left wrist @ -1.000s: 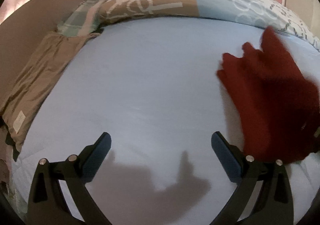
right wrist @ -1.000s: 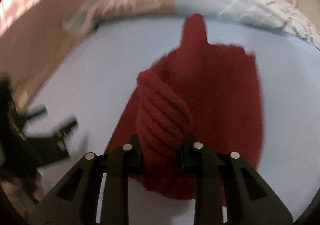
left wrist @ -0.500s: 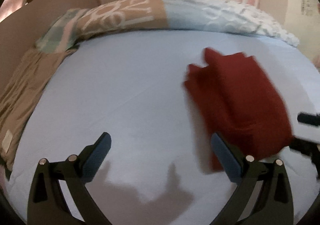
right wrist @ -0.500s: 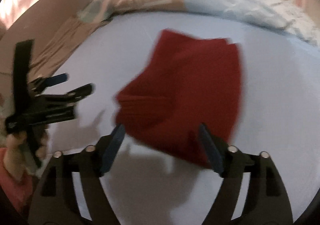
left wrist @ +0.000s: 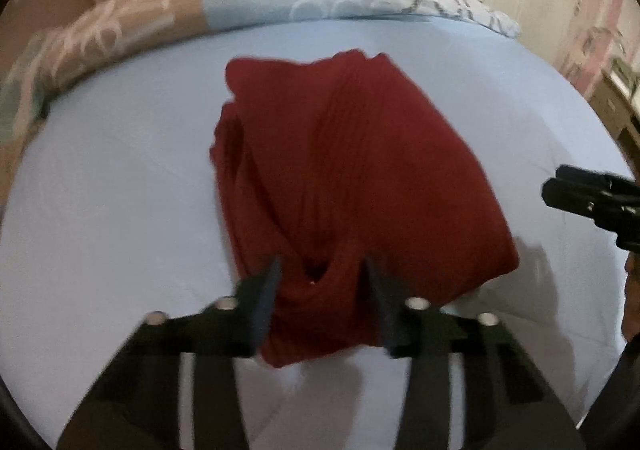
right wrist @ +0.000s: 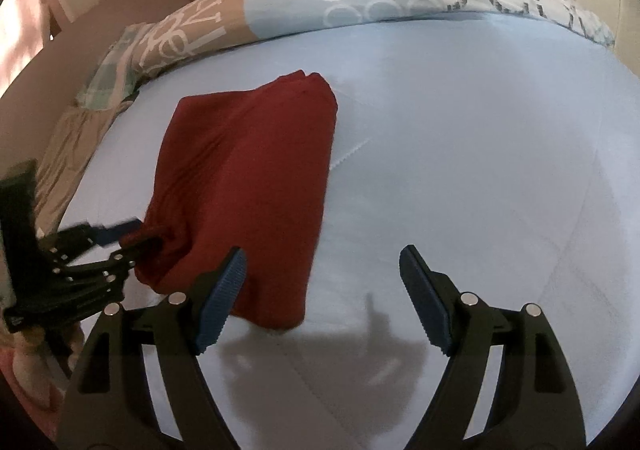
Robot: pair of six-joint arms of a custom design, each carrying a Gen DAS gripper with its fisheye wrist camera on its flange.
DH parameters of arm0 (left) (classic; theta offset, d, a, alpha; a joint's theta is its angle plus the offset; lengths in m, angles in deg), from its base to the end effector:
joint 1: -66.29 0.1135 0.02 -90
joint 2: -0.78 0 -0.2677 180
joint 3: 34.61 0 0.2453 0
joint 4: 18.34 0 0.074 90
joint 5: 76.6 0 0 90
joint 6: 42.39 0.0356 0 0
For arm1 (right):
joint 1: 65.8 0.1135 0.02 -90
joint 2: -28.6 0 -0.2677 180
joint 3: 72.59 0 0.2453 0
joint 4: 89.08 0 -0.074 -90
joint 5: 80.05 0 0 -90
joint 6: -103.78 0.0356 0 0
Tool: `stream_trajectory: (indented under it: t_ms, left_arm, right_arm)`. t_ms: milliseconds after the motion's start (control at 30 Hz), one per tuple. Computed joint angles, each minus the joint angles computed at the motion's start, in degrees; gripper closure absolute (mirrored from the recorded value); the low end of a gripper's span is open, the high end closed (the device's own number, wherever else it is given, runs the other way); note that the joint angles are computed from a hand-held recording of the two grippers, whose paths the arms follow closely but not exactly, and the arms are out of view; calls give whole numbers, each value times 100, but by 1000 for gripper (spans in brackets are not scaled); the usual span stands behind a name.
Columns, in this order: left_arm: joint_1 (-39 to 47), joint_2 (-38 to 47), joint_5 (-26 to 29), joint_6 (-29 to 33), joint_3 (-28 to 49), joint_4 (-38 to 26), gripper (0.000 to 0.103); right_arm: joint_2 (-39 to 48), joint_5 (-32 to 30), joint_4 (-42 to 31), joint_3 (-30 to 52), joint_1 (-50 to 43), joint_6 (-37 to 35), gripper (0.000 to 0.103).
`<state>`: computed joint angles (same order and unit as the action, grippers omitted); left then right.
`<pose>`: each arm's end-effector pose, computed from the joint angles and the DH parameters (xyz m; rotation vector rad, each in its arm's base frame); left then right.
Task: Fold small clothes
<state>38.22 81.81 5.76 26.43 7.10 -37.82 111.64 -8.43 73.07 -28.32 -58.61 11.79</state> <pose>0.2004 -0.1015 0.1290 0.1074 2.5872 -0.1441 0.2348 0.0409 0.1356 -0.3261 2.5221 0.4451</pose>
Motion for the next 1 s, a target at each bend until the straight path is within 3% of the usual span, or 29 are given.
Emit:
stream_trajectory:
  t_ms: [167, 300, 433, 500, 633, 700, 767, 833, 900, 1000]
  left_arm:
    - [486, -548, 327, -148, -572, 154, 81]
    - [798, -1352, 513, -795, -1483, 429, 84]
    - [658, -1159, 379, -1119, -1865, 1002, 83]
    - [523, -1213, 139, -1181, -1711, 740, 74]
    - [527, -1820, -57, -1222, -1520, 7, 26]
    - [592, -2224, -114, -1144, -1488, -326, 20]
    - [783, -2493, 43, -956, -1457, -510, 6]
    - [1045, -2407, 407, -720, -1400, -407, 4]
    - [1280, -1755, 864, -494, -1323, 90, 4]
    - [1284, -687, 1015, -357, -1170, 714, 4]
  right_arm:
    - [62, -84, -1, 50, 11, -42, 25]
    - [138, -159, 175, 0, 97, 4, 25]
    - [359, 63, 432, -82, 348, 41, 25]
    - [407, 49, 461, -89, 382, 41, 25]
    - [241, -15, 446, -126, 342, -47, 25]
    - [140, -68, 442, -124, 265, -48, 25]
    - [82, -89, 461, -141, 232, -7, 25]
    - [50, -88, 486, -147, 225, 28, 25]
    - [58, -43, 498, -154, 261, 42, 25]
    - [72, 126, 493, -162, 406, 30, 25]
